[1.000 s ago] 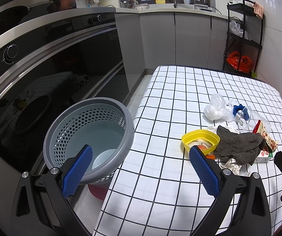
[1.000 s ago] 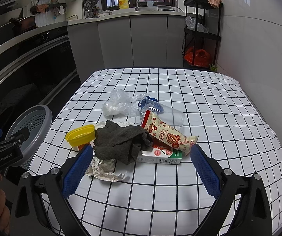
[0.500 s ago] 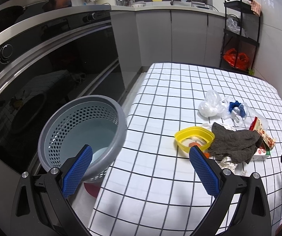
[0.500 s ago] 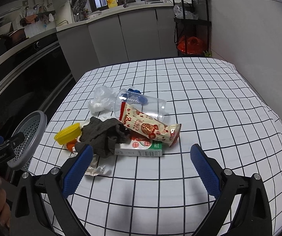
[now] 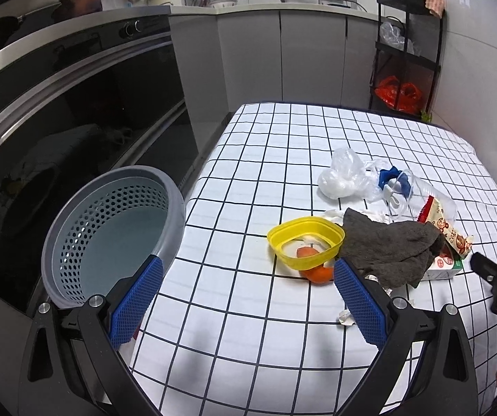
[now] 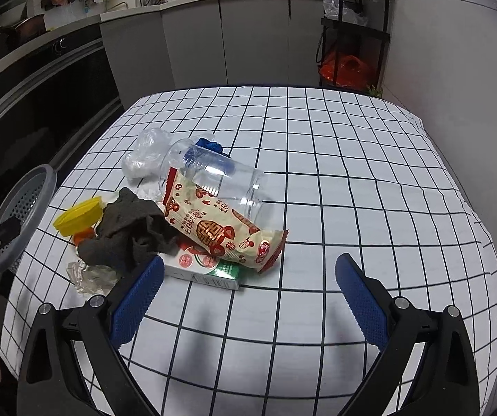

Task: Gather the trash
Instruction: 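Grasp the red-and-white snack wrapper with the right gripper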

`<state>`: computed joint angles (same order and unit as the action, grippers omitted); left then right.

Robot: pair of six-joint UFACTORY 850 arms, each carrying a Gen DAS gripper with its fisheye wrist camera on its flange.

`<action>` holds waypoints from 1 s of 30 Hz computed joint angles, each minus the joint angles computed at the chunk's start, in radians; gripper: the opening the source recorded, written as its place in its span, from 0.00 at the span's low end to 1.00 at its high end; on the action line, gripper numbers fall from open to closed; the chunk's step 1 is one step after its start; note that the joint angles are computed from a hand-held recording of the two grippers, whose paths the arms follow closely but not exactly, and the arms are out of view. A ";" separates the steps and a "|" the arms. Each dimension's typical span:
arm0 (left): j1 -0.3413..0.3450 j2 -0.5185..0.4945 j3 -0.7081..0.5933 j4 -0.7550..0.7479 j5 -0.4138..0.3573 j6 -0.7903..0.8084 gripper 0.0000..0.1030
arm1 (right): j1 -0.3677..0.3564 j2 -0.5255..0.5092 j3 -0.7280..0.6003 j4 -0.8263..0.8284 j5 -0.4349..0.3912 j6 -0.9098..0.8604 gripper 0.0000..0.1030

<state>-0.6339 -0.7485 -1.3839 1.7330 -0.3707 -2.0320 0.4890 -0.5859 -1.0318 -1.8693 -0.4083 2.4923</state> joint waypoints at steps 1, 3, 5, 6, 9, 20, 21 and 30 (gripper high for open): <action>0.001 0.000 0.000 0.006 0.008 -0.008 0.94 | -0.006 -0.011 -0.012 0.002 0.008 -0.014 0.92; 0.005 -0.004 -0.002 0.009 0.028 -0.014 0.94 | -0.015 -0.032 -0.036 0.018 0.016 -0.048 0.92; 0.007 -0.011 -0.009 -0.002 0.034 -0.005 0.94 | -0.021 -0.048 -0.055 0.022 0.017 -0.072 0.92; 0.007 -0.015 -0.012 -0.006 0.035 0.000 0.94 | -0.021 -0.056 -0.067 0.043 0.013 -0.107 0.92; 0.010 -0.023 -0.019 -0.023 0.046 0.017 0.94 | -0.019 -0.079 -0.095 0.087 0.000 -0.189 0.92; 0.007 -0.048 -0.043 -0.085 0.049 0.096 0.94 | -0.033 -0.119 -0.143 0.018 0.042 -0.178 0.83; 0.007 -0.050 -0.045 -0.087 0.049 0.099 0.94 | -0.033 -0.120 -0.144 0.015 0.051 -0.180 0.74; 0.007 -0.050 -0.044 -0.086 0.058 0.096 0.94 | -0.019 -0.109 -0.134 -0.010 0.063 -0.182 0.28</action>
<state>-0.6271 -0.7984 -1.4279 1.6468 -0.3125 -1.9357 0.4697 -0.6953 -1.1659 -1.8796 -0.3455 2.3103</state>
